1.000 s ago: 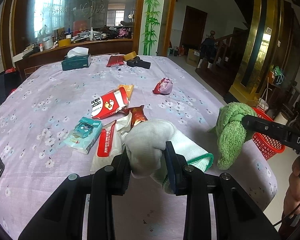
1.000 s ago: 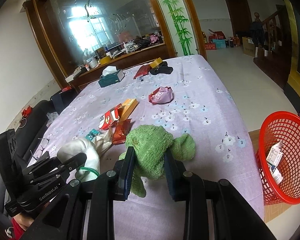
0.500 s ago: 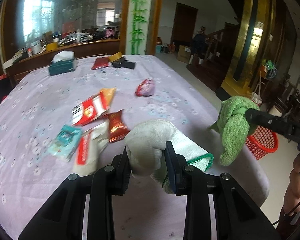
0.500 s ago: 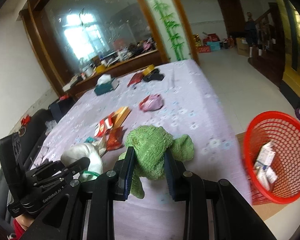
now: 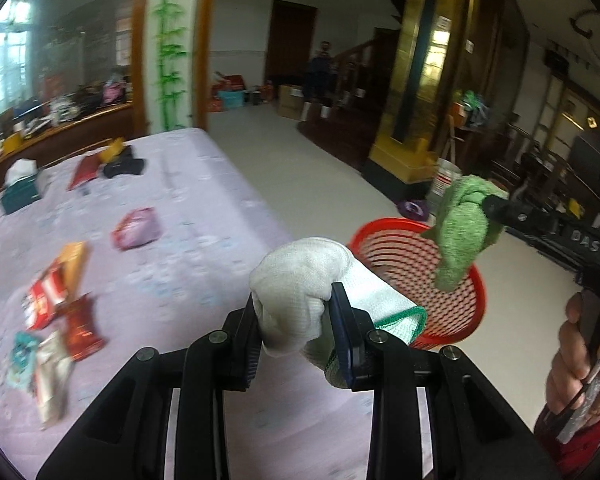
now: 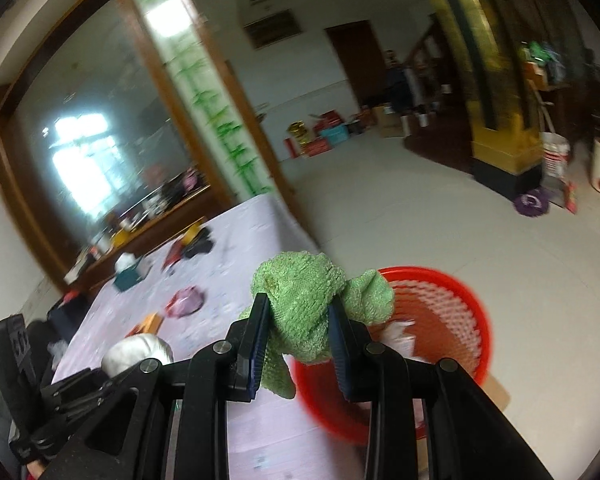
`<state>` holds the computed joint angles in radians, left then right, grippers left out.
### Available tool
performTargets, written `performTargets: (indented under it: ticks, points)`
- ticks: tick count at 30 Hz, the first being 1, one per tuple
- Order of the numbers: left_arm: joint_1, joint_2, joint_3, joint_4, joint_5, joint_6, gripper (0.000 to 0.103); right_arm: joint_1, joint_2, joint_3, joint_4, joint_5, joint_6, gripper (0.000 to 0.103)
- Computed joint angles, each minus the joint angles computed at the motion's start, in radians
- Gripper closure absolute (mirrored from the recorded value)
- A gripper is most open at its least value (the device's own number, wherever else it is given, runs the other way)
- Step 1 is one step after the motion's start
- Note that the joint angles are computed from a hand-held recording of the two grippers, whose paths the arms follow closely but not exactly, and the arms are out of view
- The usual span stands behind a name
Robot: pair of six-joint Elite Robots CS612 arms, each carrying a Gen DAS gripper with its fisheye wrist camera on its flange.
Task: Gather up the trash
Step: 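Carry sock and towel to the red wastebasket and open both tools over it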
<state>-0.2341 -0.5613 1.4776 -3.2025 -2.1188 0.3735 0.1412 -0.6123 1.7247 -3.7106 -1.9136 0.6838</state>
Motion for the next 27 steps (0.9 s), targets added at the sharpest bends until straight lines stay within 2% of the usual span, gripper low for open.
performTargets:
  ticks: [7,12,19,27]
  points:
    - [-0.069,0.007,-0.007,0.063,0.011,0.042,0.073,-0.052,0.004,0.026,0.029,0.021,0.063,0.072]
    - [-0.101,0.022,-0.023,0.104,0.034,0.057,0.073,-0.08,0.012,0.034,0.031,0.054,0.086,0.072]
    - [-0.125,0.035,-0.037,0.134,0.057,0.07,0.073,-0.099,0.022,0.037,0.017,0.091,0.091,0.072]
    - [-0.137,0.046,-0.045,0.147,0.08,0.078,0.072,-0.112,0.033,0.036,0.023,0.124,0.096,0.072]
